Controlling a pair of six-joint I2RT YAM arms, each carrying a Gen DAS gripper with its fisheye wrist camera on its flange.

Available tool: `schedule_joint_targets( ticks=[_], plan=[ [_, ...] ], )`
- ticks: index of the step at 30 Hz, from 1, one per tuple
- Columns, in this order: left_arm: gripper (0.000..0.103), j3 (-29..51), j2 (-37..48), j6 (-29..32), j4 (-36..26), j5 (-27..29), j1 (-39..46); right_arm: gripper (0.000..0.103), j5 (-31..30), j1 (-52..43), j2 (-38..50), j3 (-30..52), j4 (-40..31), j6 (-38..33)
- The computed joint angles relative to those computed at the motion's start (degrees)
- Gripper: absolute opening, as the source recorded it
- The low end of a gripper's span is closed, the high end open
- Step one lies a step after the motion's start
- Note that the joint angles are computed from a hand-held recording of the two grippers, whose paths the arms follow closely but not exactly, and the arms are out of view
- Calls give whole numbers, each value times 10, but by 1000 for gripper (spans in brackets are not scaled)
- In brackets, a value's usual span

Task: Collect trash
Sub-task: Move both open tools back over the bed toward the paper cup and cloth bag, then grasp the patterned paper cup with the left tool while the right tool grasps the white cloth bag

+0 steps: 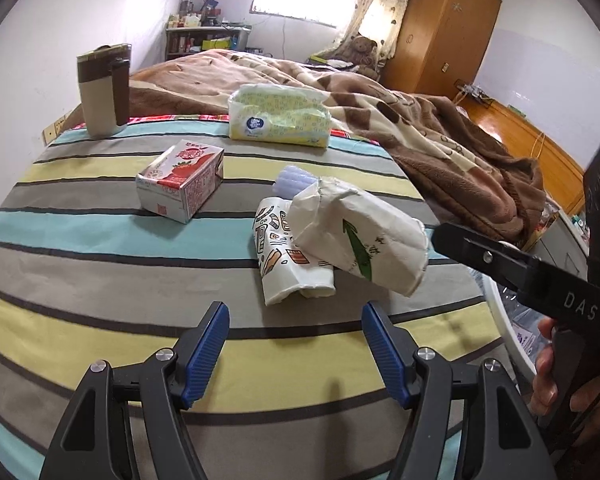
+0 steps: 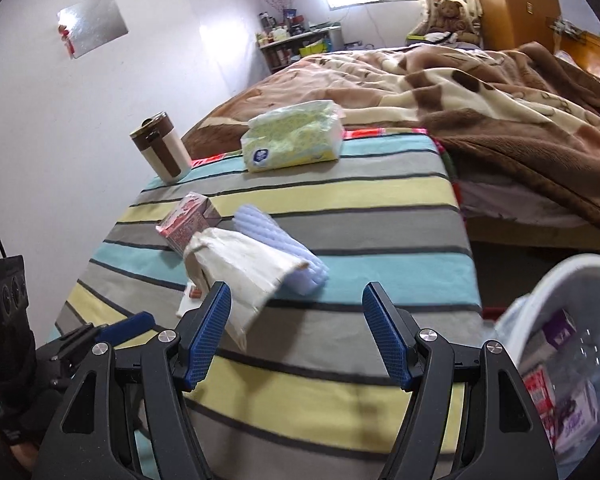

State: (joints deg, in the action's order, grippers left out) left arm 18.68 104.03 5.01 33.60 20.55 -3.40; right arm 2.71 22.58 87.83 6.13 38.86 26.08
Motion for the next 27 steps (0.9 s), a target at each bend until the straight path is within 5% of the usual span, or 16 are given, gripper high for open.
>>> schedule_joint_targets(
  ticks=[8, 15, 27],
  plan=[
    [69, 37, 30, 9, -20, -1, 6, 70, -24, 4, 60, 65, -6, -46],
    [69, 62, 47, 19, -35, 3, 6, 70, -76, -28, 102, 84, 3, -8],
    [69, 68, 52, 14, -36, 1, 6, 28, -91, -32, 98, 59, 49, 8]
  ],
)
